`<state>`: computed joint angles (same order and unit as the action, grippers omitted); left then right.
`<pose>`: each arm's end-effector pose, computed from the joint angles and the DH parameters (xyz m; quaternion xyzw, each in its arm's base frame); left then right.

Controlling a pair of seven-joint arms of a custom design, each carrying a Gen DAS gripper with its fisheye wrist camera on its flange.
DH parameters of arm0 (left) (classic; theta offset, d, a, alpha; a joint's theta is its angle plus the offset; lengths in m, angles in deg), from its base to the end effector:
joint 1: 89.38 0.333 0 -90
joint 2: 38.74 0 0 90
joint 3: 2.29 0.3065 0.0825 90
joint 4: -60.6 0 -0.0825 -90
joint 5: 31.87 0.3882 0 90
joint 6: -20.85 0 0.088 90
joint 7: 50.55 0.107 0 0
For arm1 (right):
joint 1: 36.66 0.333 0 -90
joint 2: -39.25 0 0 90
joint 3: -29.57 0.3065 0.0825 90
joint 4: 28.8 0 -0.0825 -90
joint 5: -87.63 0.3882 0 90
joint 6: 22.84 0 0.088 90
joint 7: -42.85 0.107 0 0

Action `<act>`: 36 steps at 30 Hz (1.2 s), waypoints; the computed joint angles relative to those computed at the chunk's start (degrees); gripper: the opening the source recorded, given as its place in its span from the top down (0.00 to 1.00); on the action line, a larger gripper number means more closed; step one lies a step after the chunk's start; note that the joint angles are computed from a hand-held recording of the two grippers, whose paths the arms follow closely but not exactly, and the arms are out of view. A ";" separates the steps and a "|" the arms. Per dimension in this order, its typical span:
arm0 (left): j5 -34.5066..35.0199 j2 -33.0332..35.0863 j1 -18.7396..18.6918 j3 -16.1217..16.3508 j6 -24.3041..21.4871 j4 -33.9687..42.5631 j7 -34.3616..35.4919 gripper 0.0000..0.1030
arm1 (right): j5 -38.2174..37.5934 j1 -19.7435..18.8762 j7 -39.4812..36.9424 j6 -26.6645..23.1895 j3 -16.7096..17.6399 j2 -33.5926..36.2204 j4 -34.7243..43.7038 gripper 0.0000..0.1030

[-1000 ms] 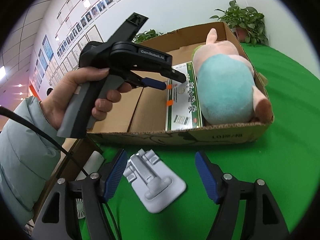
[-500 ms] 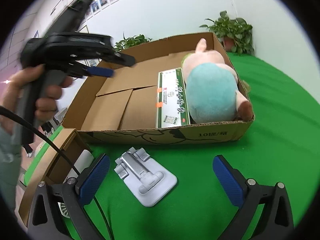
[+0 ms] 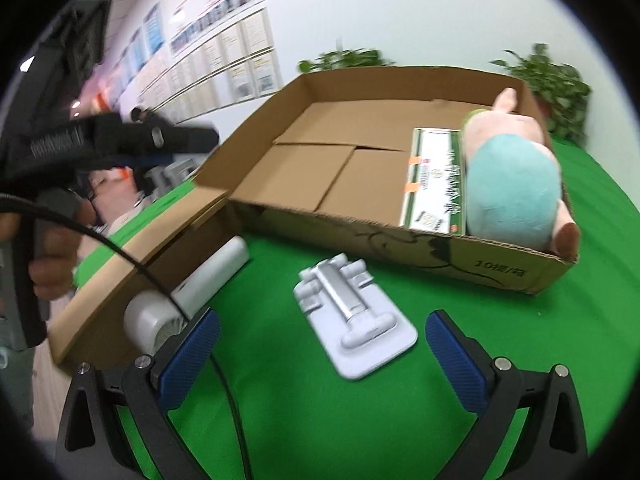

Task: Organize objects
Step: 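Open the left tool, withdraw it and move toward the white phone stand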

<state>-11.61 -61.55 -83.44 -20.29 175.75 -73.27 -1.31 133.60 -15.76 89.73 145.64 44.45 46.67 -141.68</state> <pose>0.4742 -0.1294 0.5552 -0.7145 0.5767 -0.2717 0.2881 0.5386 0.3231 0.4799 -0.8001 0.4033 -0.1202 0.4274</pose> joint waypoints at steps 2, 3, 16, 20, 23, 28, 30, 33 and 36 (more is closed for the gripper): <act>-0.37 -0.23 0.19 -0.03 1.45 -1.75 -1.65 0.01 | 1.90 -0.85 -3.70 -2.67 0.18 -0.50 0.08 0.01; -1.15 -0.43 -0.31 0.30 1.80 -2.35 -1.41 0.01 | 1.54 -0.81 -3.92 -3.66 -0.29 -0.43 0.31 0.01; -10.59 -6.23 -1.76 3.41 -2.27 -8.35 3.71 0.01 | -10.21 -2.68 6.06 -12.36 -0.72 9.95 12.08 0.01; -10.39 -6.30 -0.85 2.26 -2.92 -8.36 4.40 0.01 | -14.49 -3.00 9.48 -13.06 -0.41 12.06 14.70 0.01; -9.89 -6.19 -0.92 2.10 -3.62 -8.30 5.96 0.01 | -20.84 -1.68 13.65 -13.84 -1.45 12.97 15.50 0.04; -8.74 -5.40 -0.57 1.43 -4.14 -7.78 6.33 0.01 | -27.64 -0.82 18.78 -13.62 -2.15 12.87 14.38 0.26; -8.50 -5.09 -0.58 1.39 -4.13 -7.54 6.22 0.01 | -28.35 -1.39 19.67 -13.48 -1.60 12.23 13.48 0.27; -8.14 -4.71 -0.56 1.41 -4.05 -7.32 6.10 0.01 | -29.62 -1.67 20.97 -12.97 -1.47 10.45 11.11 0.30; -6.84 -3.89 -0.13 0.69 -4.27 -6.70 5.28 0.01 | -32.42 -0.67 25.14 -11.32 -2.77 7.31 6.70 0.34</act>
